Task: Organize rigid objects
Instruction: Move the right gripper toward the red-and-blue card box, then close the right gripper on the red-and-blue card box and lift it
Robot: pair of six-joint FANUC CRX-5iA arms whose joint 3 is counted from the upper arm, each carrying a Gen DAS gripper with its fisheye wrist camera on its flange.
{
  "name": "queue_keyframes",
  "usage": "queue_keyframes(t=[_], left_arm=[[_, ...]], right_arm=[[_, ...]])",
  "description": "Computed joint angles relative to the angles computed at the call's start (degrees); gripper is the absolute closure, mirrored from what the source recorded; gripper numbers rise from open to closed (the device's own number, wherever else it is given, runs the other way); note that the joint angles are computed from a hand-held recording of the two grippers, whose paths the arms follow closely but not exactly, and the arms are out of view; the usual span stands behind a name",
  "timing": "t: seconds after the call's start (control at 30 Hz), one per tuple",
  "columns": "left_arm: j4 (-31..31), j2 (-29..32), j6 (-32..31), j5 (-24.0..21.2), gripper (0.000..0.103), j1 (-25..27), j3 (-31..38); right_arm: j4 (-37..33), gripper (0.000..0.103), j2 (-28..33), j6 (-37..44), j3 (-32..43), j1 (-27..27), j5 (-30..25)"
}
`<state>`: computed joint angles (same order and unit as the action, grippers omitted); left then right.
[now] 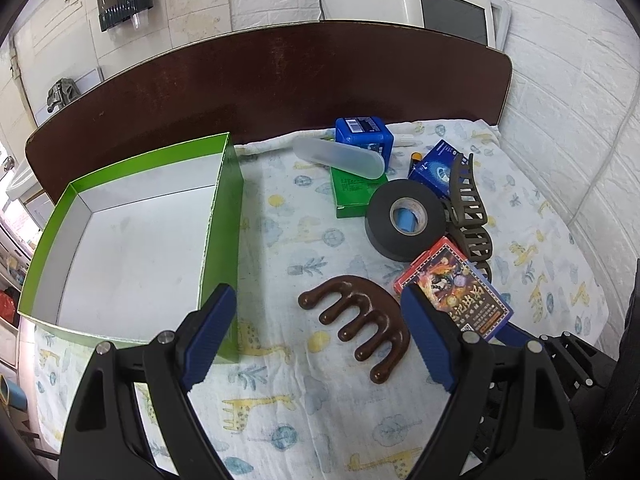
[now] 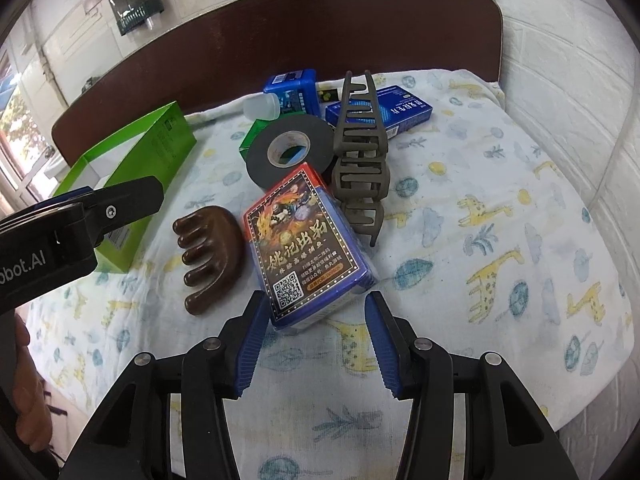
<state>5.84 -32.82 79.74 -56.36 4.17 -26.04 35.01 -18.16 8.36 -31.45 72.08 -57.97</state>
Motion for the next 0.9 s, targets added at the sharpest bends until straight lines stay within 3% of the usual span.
queue_keyframes(t=[0.47, 0.77, 0.83, 0.9], left_arm=[[-0.3, 4.0, 0.0, 0.8, 0.019, -2.6, 2.0], [11.0, 5.6, -12.2, 0.9, 0.021, -2.5, -1.0], [13.2, 6.3, -13.1, 0.1, 0.023, -2.8, -1.6], [14.1, 6.7, -13.2, -0.2, 0.035, -3.5, -1.9]], right_arm=[[-2.6, 0.052, -0.5, 5.3, -0.3, -2.1, 2.3], [1.8, 0.052, -5.5, -4.8, -4.6, -6.9, -3.8], [1.9, 0.052, -7.1, -4.1, -5.3, -7.6, -1.2], [0.2, 0.052, -8.7, -0.6, -5.7, -8.9, 3.9]])
